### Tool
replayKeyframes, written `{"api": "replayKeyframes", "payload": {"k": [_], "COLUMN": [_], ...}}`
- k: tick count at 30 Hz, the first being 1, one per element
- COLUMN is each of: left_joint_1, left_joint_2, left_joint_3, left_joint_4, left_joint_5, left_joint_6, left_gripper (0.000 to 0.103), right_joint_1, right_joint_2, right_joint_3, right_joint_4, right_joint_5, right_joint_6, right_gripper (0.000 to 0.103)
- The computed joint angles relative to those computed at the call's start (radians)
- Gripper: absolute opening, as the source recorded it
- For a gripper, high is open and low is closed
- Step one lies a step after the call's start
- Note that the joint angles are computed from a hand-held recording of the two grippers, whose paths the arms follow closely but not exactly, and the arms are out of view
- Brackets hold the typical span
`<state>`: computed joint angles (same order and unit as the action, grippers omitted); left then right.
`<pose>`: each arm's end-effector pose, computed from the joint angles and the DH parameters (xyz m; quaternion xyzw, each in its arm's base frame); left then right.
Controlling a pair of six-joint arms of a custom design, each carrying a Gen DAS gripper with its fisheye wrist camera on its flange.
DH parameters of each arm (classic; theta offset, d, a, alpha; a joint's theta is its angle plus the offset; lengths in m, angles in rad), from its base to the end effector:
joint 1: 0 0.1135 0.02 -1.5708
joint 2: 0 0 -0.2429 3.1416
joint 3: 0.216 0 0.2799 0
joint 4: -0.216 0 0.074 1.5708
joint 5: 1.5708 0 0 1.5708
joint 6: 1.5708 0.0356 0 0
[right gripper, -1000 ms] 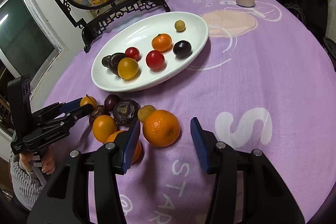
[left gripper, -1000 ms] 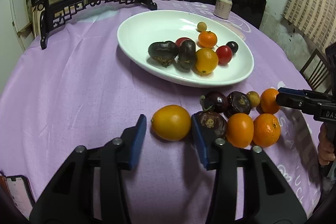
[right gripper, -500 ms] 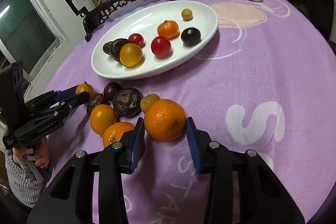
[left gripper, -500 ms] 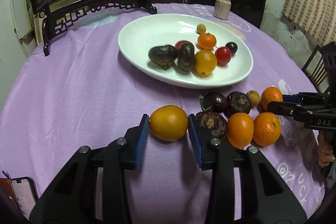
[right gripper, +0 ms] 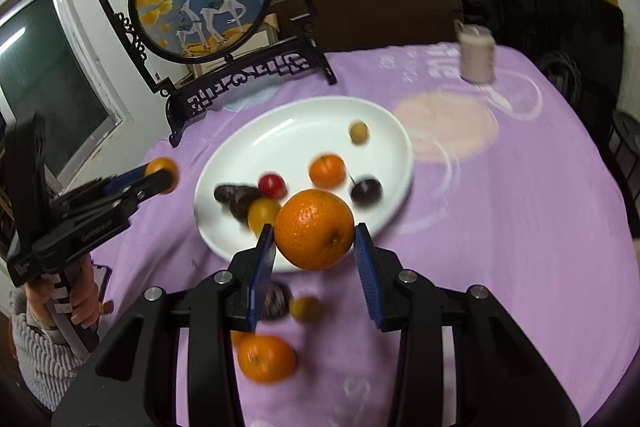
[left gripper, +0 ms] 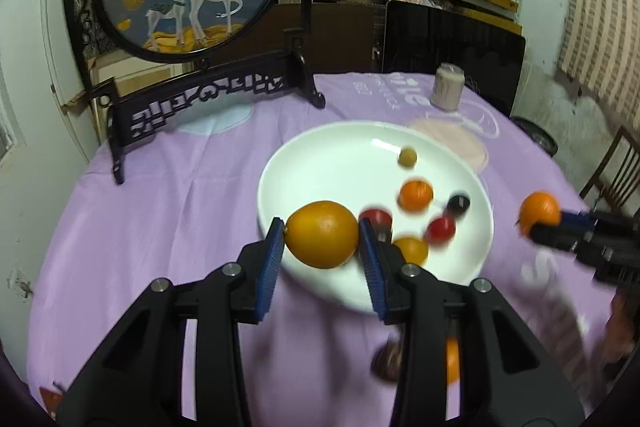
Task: Organize fruits
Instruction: 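Lift both fruits onto the white plate and open both tools, then grasp another mandarin with the right tool while the left tool grasps a dark purple fruit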
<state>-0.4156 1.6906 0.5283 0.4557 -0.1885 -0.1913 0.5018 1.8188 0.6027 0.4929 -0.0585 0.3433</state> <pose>0.2731 -0.1132 0.0568 0.0620 0.9028 -0.0430 0.4234 0.2734 0.1524 0.0409 -0.0841 0.9073 0.1929 0.3640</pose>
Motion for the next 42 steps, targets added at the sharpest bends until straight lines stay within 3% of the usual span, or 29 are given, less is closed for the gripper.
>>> {"api": "replayKeyframes", "payload": {"k": [6,13,15,16,17,28,30,36,42], "left_joint_1": [0.063,0.103,0.106,0.104,0.103,0.046,0.02,-0.078,-0.096], "left_joint_2": [0.232,0.402,0.397,0.388,0.372,0.174,0.146,0.12,0.138], "left_joint_3": [0.222,0.346,0.332,0.322,0.304,0.03,-0.038,-0.147,-0.181], "left_joint_4": [-0.036,-0.073,-0.054,-0.045,-0.031,0.099,0.142,0.204,0.205], "left_joint_5": [0.057,0.107,0.101,0.096,0.091,0.017,-0.007,-0.119,-0.158], "left_joint_6": [-0.038,-0.05,-0.058,-0.063,-0.066,-0.082,-0.088,-0.102,-0.139], "left_gripper": [0.038,0.039,0.05,0.053,0.057,0.065,0.073,0.083,0.086], "right_joint_1": [0.006,-0.001,-0.011,-0.017,-0.022,-0.003,0.01,0.067,0.162], "right_joint_2": [0.17,0.331,0.32,0.3,0.281,0.068,0.057,0.043,0.105], "right_joint_3": [0.24,0.415,0.391,0.368,0.345,0.059,0.024,-0.103,-0.11], "right_joint_4": [-0.107,-0.19,-0.159,-0.143,-0.122,0.042,0.061,0.151,0.143], "right_joint_5": [-0.017,-0.022,-0.033,-0.036,-0.035,-0.011,-0.007,0.014,0.062], "right_joint_6": [-0.023,-0.027,-0.024,-0.019,-0.01,0.012,0.013,0.036,0.031], "right_gripper": [0.04,0.042,0.045,0.057,0.062,0.063,0.063,0.063,0.063]}}
